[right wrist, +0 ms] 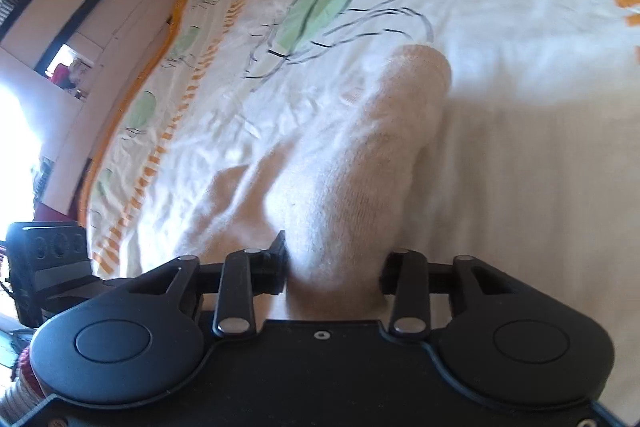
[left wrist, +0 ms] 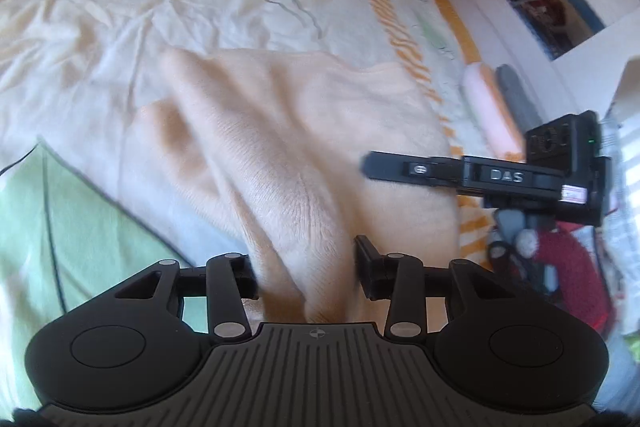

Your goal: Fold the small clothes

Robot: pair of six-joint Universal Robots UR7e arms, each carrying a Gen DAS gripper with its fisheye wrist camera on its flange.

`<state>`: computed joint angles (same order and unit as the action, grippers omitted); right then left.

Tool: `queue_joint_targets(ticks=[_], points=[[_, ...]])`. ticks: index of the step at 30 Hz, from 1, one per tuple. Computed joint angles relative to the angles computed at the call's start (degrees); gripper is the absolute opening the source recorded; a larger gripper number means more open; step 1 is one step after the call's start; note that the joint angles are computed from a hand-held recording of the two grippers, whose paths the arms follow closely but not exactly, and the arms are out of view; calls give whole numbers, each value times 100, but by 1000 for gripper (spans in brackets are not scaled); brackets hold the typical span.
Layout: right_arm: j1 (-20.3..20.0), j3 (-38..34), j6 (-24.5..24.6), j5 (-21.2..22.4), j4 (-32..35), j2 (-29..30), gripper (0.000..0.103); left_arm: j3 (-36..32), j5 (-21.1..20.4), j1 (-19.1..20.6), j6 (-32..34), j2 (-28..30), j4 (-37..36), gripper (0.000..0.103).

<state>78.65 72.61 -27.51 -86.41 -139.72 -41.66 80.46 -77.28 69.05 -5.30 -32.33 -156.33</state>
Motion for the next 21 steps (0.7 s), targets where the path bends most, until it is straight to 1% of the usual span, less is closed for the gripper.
queue_joint_targets(ticks=[1, 2, 3, 5, 6, 7, 9, 11, 12, 13, 15, 16, 18, 21], points=[[16, 150, -21, -230, -314, -34, 65, 146, 194, -34, 55, -12, -228, 42], [17, 298, -42, -394, -618, -70, 70, 299, 348, -54, 98, -37, -466, 48], [3, 401, -66, -445, -812, -103, 76, 447, 548, -80, 99, -73, -683, 58], [-6, 665, -20, -528, -1278, -191, 80, 710, 958, -133, 189, -152, -1036, 67], [6, 758, -13, -603, -1473, -212, 85, 858, 1136, -159, 239, -188, -1249, 69], [26, 862, 1, -683, -1686, -236, 88, 979, 1253, -185, 235, -219, -1409, 69], [55, 1038, 50, -753, -1984, -294, 90, 1192, 1428, -237, 231, -307, -1620, 69], [92, 1234, 46, -812, -2321, -364, 91, 1427, 1766, -380, 224, -396, -1868, 69], [114, 1334, 5, -832, -2494, -402, 94, 1519, 1932, -445, 257, -417, -2084, 69], [132, 1467, -66, -804, -2729, -445, 99, 1632, 2147, -593, 291, -433, -2385, 69], [137, 1725, -194, -702, -3201, -539, 102, 1691, 2514, -765, 622, -360, -3016, 69], [159, 1804, -255, -684, -3423, -546, 102, 1607, 2704, -841, 855, -270, -3242, 70], [221, 1900, -409, -727, -3804, -509, 103, 1321, 2902, -916, 1270, -60, -3391, 72], [315, 1934, -726, -876, -4250, -360, 103, 832, 2920, -906, 1510, 272, -3273, 73]])
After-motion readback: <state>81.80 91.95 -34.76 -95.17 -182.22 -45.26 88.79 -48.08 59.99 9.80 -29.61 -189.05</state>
